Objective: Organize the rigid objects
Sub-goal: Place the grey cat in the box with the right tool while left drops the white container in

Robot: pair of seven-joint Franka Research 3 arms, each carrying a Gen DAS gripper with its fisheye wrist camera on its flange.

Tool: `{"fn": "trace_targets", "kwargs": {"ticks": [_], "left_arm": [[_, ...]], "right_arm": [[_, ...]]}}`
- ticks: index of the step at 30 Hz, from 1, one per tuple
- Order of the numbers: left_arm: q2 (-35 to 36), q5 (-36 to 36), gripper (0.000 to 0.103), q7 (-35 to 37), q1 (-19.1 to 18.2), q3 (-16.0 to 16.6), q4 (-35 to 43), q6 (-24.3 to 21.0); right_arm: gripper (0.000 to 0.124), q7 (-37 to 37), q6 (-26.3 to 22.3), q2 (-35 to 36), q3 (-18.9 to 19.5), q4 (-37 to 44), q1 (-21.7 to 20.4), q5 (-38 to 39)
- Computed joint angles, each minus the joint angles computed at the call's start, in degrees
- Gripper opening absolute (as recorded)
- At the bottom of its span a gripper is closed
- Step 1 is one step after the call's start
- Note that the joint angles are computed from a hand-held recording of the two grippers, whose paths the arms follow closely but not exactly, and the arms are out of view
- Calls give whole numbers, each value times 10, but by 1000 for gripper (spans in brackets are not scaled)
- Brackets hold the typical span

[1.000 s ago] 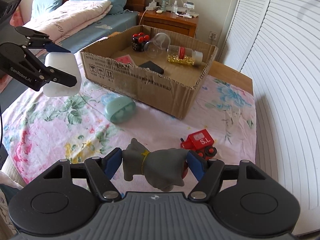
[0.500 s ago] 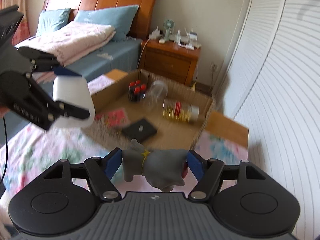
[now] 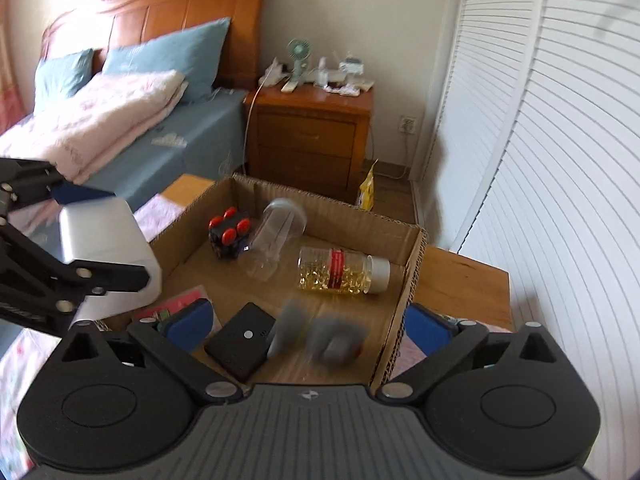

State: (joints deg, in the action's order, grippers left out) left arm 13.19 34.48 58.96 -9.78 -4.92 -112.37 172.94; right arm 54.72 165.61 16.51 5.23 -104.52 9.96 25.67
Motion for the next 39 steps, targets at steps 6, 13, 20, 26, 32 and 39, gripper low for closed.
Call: {"fn": "trace_targets", "kwargs": {"ticks": [6, 13, 20, 26, 32, 39], "left_arm": [[30, -13, 83, 11, -2, -4, 36, -15], [68, -27, 83, 12, -16, 3, 73, -37], [69, 52, 97, -76, -54, 49, 87, -45], [46, 46, 98, -60, -29, 15, 65, -46], [13, 38, 98, -46, -27, 0, 30, -55], [-58, 128, 102, -158, -42, 8, -55, -28]], "right_arm": [[103, 87, 16, -41, -36, -54, 30, -56], [103, 93, 41, -87, -19, -116, 16, -25], [103, 204, 61, -101, -47, -146, 38, -118], [103, 234, 59, -110, -43, -160, 33, -134], [103, 311, 76, -129, -55, -194, 39, -195], [103, 615, 134, -156, -94, -255, 27, -517]]}}
